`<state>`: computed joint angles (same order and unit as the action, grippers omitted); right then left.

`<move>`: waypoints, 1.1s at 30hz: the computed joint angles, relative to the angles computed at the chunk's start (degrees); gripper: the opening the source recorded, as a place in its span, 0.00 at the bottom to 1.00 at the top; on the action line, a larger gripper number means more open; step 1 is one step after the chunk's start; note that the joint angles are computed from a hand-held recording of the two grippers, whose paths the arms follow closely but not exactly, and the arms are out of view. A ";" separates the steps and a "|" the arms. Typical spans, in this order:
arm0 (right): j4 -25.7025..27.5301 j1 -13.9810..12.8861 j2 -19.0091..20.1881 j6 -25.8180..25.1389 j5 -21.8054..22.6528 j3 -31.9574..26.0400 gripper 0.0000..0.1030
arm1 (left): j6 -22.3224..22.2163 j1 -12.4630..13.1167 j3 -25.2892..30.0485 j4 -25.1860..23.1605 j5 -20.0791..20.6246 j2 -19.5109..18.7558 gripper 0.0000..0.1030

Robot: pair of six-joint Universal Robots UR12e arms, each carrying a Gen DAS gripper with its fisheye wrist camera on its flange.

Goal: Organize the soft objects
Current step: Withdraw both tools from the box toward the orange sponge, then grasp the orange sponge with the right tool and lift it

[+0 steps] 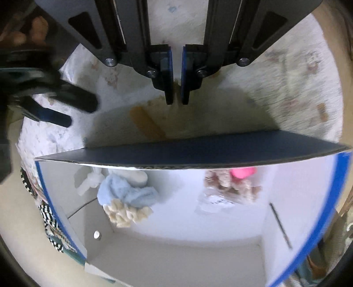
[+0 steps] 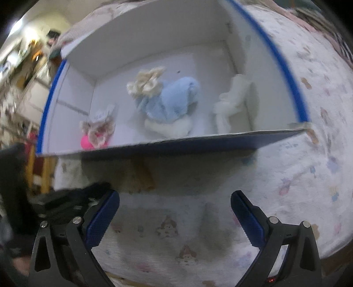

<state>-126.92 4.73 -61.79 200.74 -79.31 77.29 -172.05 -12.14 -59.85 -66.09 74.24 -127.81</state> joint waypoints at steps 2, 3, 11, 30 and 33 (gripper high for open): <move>1.41 0.56 0.91 -2.05 -0.81 -1.01 1.00 | -0.03 0.27 -1.25 1.26 1.19 0.97 0.06; 1.96 0.74 1.38 -2.86 -0.52 -1.50 0.96 | -0.43 0.41 -1.71 1.55 1.92 1.39 0.06; 6.28 2.41 5.88 -7.91 0.00 -7.08 0.44 | -3.07 1.58 -3.64 3.68 5.22 2.78 0.06; 0.14 1.91 3.25 -10.78 2.75 -3.48 0.07 | -4.66 0.83 -3.92 5.55 8.98 2.46 0.06; -1.06 1.77 2.16 -10.39 3.31 -2.32 0.07 | -4.70 0.69 -4.42 6.29 9.98 2.79 0.06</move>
<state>-127.98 6.50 -59.63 190.36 -76.01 74.97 -176.75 -11.44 -64.28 -59.80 84.22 -125.03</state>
